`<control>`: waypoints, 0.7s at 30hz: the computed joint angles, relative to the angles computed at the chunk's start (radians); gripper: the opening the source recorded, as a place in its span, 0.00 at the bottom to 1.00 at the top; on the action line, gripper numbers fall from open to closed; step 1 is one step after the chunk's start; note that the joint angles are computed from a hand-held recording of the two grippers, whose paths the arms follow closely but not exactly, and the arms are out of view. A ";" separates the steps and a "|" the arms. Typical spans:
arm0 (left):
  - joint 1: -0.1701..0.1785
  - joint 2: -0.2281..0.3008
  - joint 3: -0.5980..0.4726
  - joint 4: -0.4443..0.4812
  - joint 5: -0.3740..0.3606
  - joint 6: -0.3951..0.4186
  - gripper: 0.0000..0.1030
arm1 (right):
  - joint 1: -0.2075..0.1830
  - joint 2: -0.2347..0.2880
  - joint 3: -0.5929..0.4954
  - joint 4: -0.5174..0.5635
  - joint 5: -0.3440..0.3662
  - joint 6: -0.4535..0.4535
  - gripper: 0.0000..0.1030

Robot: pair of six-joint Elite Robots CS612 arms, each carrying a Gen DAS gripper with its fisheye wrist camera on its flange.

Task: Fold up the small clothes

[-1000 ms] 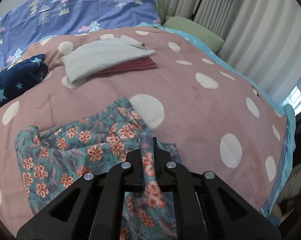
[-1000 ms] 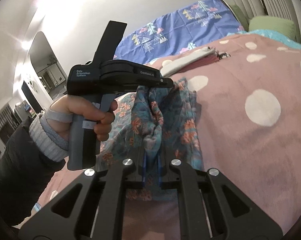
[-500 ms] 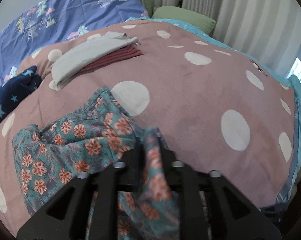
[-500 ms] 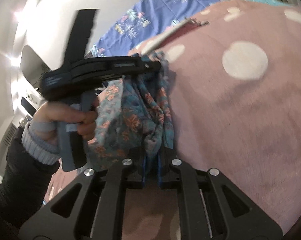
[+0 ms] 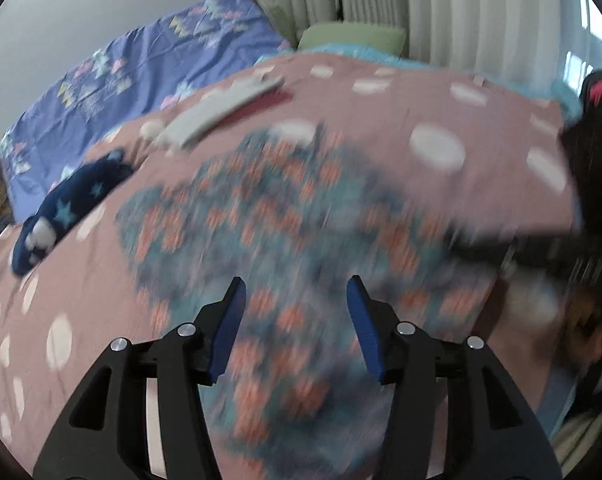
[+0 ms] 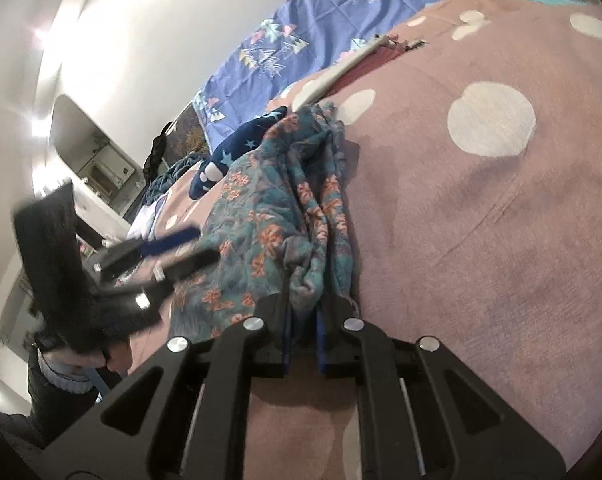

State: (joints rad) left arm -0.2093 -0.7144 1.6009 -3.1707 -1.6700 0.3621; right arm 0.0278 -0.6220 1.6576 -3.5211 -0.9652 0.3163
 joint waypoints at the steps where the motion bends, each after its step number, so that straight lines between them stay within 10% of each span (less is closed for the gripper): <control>1: 0.007 0.004 0.000 0.019 -0.006 -0.015 0.52 | 0.001 -0.001 0.001 0.012 -0.004 -0.018 0.11; 13: 0.045 0.049 -0.008 -0.042 -0.146 -0.165 0.54 | -0.013 -0.034 -0.115 0.093 -0.013 -0.126 0.27; 21: 0.041 0.049 0.005 -0.071 -0.137 -0.166 0.55 | 0.052 0.106 -0.520 0.549 -0.143 -0.321 0.26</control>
